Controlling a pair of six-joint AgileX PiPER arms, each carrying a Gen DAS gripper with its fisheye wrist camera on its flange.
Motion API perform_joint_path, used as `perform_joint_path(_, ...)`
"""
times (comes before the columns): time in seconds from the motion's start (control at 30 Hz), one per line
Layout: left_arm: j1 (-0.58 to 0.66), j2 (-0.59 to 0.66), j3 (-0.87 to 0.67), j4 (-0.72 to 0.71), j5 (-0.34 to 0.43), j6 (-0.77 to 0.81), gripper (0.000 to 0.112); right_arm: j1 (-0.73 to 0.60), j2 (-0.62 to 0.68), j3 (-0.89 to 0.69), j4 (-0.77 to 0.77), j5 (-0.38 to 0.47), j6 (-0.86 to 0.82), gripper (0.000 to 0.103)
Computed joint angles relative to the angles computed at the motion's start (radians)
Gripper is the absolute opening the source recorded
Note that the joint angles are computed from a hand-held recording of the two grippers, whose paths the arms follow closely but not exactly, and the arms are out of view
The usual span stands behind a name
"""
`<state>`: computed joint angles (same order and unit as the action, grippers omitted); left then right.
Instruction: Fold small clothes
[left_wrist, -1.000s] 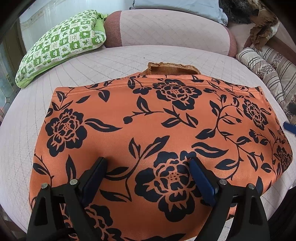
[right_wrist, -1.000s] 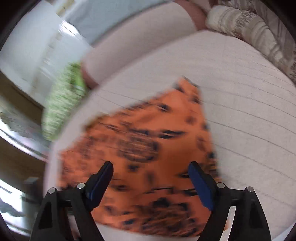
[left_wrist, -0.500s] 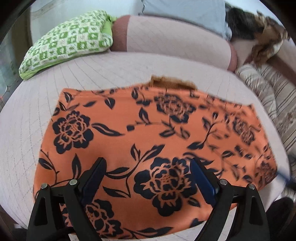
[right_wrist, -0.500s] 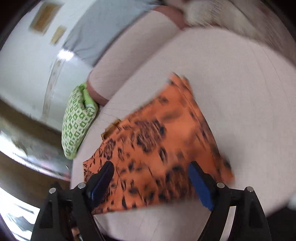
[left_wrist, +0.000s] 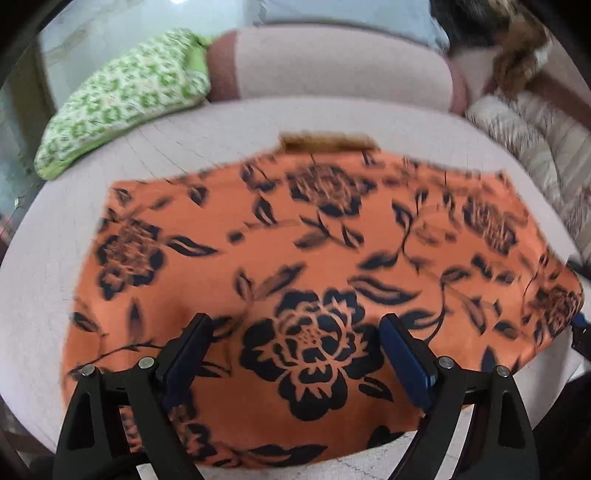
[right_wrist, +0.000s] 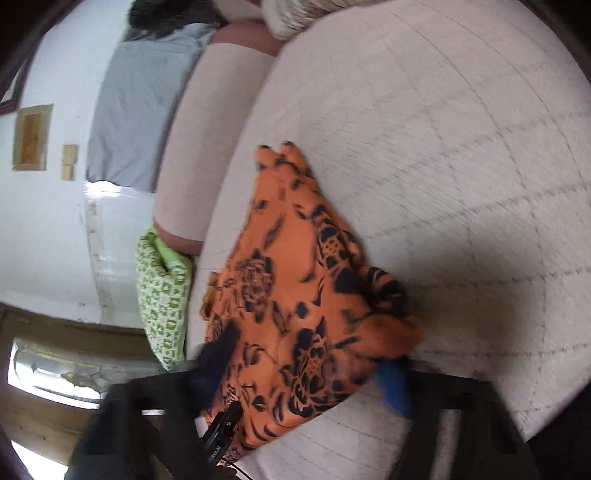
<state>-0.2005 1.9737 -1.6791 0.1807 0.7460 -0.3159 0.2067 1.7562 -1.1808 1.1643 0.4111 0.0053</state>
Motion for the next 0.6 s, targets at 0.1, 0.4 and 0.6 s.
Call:
perform_joint_path(0.1,0.000,-0.082,0.086,0.071,-0.097,-0.076,0.091,0.000,0.011,-0.029,-0.121,0.018,0.101,0.047)
perform_joint_path(0.4,0.009,-0.080,0.081,0.030,-0.057,-0.023,0.089,0.040,0.086,-0.190,-0.510,0.075,0.335,0.014)
perform_joint_path(0.6,0.024,-0.008,0.090,0.020,-0.039,0.078,0.092,0.098,0.132,-0.321,-0.857,0.174,0.568,0.014)
